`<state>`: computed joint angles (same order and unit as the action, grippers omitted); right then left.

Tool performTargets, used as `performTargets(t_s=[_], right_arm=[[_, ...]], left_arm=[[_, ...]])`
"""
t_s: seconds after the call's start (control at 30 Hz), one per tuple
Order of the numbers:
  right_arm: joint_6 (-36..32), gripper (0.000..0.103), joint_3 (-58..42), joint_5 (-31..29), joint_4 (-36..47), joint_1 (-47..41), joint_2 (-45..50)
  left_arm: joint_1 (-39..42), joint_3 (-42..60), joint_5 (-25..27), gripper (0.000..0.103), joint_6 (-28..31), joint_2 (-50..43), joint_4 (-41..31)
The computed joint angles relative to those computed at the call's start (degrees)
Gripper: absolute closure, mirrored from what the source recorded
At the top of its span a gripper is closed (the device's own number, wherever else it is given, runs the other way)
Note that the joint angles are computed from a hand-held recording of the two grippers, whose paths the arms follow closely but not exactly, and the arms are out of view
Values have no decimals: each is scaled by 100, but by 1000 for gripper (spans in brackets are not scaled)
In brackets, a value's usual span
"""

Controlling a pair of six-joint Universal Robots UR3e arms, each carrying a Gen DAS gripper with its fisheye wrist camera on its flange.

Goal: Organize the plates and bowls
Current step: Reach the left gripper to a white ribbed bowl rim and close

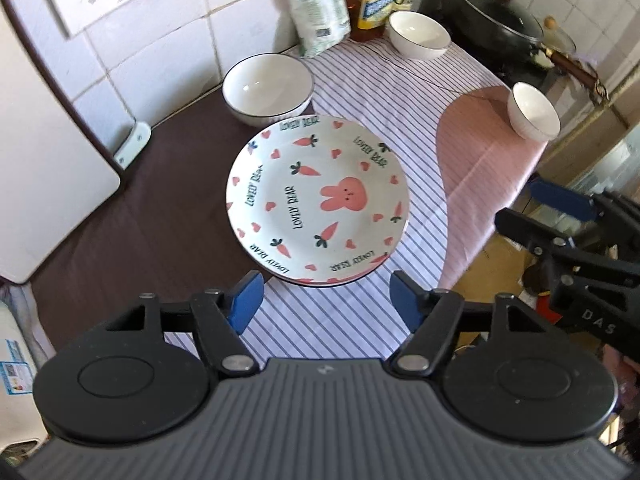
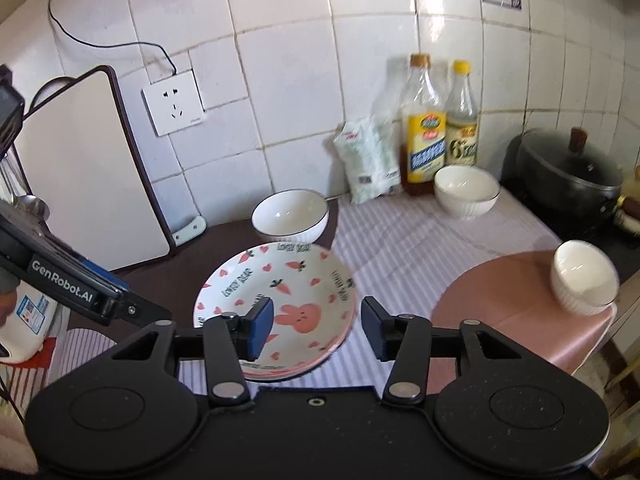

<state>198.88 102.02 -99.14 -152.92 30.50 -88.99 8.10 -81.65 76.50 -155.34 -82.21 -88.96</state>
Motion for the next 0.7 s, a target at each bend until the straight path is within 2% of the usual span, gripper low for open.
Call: performTargets(t_s=[0.13,0.27,0.33,0.37,0.47,0.53,0.7], right_arm=[[-431,44,445,282,145,-401,-649],[-1150,43,929,956,378,-1150,-1393],[-1632,32,1191,1428,526,-1671,-1796],[-1880,30,1315,1665,604,-1938,-1983],[-2796,29,1628,2459,1112,-2912,-2556],[-3387,29,1818,2992,1523,-3685,-2875],[-4901,26,2483,4266,2191,-5623,-3440]], left_arm=[[-583,308,210,31,-431,-201,28],[-1367,697,560,30,-1141,-614,210],[-1767,928,728,30,-1546,-894,331],[-1968,1074,799,29,-1747,-1059,393],[-2570,1585,1087,18,-2389,-1620,574],[-2961,1938,1314,14,-2747,-2027,724],[-3715,3268,1867,12,-3641,-3254,582]])
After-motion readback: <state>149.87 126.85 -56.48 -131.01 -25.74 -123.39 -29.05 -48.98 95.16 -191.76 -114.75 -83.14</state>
